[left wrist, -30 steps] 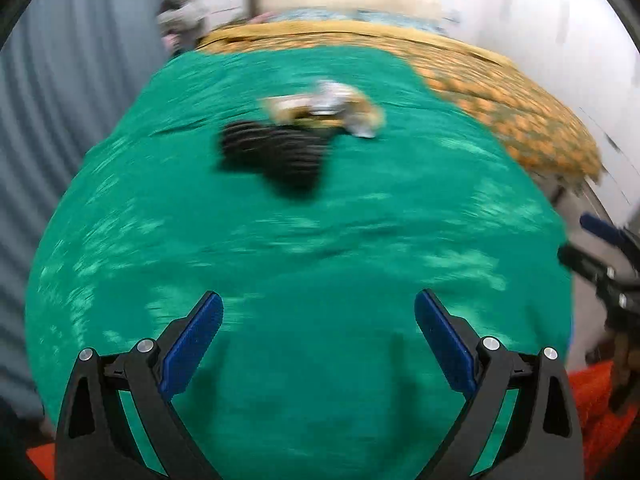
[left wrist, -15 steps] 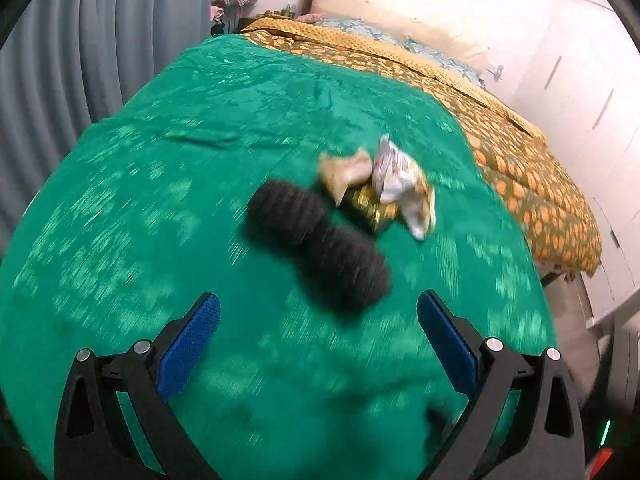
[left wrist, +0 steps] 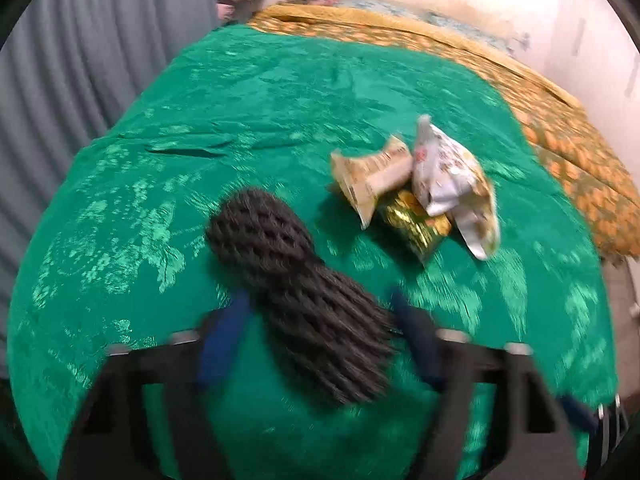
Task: Collect trash
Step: 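Lower the left tool over the black mesh while the right tool grasps the white-gold chip bag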
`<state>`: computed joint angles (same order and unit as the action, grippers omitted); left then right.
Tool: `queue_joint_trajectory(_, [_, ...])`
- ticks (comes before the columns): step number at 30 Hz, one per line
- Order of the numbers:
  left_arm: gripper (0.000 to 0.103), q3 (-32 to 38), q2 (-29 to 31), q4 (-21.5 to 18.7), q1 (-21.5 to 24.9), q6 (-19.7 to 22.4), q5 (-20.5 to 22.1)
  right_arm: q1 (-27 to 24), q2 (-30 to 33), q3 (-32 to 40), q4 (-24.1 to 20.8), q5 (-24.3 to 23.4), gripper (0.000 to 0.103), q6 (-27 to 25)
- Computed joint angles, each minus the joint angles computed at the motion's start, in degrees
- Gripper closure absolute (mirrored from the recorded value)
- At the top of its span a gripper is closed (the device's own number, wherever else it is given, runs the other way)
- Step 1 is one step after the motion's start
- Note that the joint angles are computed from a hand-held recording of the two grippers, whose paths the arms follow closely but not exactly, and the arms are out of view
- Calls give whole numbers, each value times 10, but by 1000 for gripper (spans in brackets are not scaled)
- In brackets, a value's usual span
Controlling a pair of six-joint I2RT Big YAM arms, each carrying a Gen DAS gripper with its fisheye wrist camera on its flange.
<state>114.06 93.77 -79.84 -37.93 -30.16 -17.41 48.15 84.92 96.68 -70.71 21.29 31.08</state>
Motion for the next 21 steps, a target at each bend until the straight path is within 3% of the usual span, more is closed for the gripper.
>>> queue_joint_trajectory(4, [52,-58,-63,19,3,80,26,0,-2,0,-2,2,11,2])
queue_joint_trajectory(7, [52,-102,-116,21,9,128,102,1,-3,-1,-4,4,11,3])
queue_joint_trajectory(9, [49,-130,-142,18,10,149,128,1,-4,-1,-4,4,11,3])
queue_joint_trajectory(11, [44,-157,-159,23,8,154,130,2,-3,0,-4,5,11,3])
queue_joint_trajectory(15, [22,-196,-176,49,0,132,107,2,-3,-1,-4,6,11,4])
queue_joint_trajectory(21, [13,-202,-168,72,-6,117,76,1,-6,-4,-2,4,11,5])
